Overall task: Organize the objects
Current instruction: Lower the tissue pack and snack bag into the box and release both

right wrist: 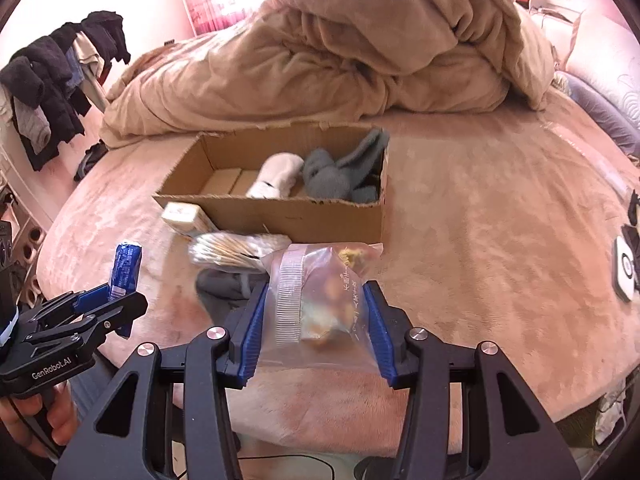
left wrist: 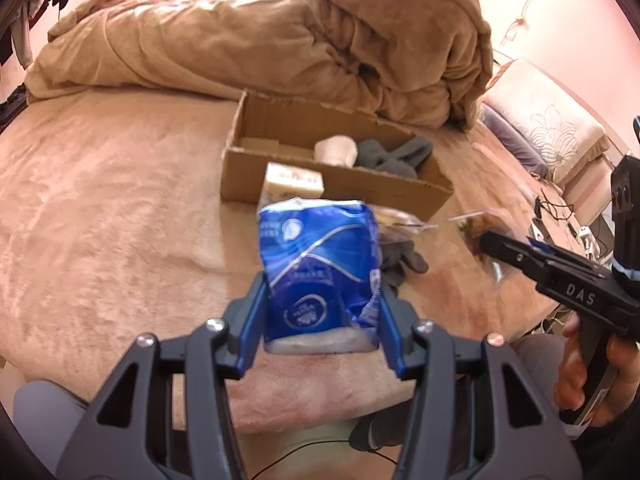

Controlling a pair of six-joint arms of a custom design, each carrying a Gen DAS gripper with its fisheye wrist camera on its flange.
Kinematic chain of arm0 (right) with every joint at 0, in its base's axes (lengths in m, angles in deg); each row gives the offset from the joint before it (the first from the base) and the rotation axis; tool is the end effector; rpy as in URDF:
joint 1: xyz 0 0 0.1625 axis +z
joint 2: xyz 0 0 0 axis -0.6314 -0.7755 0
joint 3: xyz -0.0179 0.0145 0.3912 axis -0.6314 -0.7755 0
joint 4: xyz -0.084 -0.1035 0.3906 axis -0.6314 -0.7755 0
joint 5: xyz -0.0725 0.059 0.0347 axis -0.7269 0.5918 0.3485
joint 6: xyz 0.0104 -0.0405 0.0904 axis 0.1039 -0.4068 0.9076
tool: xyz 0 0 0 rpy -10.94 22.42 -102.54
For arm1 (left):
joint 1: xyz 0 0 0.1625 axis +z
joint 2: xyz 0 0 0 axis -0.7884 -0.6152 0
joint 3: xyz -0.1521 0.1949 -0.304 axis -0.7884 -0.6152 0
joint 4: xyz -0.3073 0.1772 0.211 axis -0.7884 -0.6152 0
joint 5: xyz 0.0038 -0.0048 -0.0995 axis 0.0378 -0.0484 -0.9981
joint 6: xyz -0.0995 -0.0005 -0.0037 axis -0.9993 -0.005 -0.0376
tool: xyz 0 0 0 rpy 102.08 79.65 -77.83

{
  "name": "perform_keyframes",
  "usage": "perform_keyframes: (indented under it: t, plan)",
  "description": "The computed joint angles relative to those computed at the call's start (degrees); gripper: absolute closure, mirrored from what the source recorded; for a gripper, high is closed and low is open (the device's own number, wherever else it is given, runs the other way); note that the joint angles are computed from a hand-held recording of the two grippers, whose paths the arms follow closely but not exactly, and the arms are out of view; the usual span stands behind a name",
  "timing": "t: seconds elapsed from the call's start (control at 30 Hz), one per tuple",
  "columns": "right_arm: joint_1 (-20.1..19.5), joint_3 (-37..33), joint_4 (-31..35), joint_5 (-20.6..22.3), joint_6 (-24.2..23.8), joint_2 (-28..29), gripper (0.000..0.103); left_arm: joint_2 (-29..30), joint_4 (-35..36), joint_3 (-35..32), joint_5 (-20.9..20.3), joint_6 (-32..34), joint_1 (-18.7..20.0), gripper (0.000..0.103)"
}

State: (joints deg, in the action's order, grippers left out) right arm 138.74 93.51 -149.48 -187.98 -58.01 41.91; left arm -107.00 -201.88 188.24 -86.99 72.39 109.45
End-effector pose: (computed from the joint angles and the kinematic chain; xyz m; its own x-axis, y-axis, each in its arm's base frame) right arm 0.2085 -0.6616 0.1406 -0.7854 -0.3114 0.5349 -0.5471 0.7534 -0.3648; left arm -0.1562 -0.6124 0.1733 -0.8713 0.0211 -0.4903 0.3293 0.7659 -0.5522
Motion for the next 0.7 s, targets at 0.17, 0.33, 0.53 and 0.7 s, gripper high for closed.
perform_keyframes:
  t: [0.17, 0.33, 0.53, 0.7]
  plan:
    - [1.41, 1.71, -1.72, 0.16, -0.01, -1.76, 0.054, -2.25, -0.27, 1.38, 1.05, -0.08, -1.52, 0.052]
    - [2.5, 2.17, -2.14, 0.67, 0.03, -3.01, 0.054, -3.7, -0.64, 1.73, 2.13, 0.38, -2.8, 0.052]
    - [3.67, 1.5, -1.86, 1.1, 0.35, -3.61, 0.054, -5.27, 0.83, 0.9, 2.51, 0.65, -3.82, 0.052]
    - [4.79, 0.27, -2.01, 1.49, 0.3, -3.85, 0.054, -6.0, 1.84, -0.87, 2.19, 1.64, -4.27, 0.052]
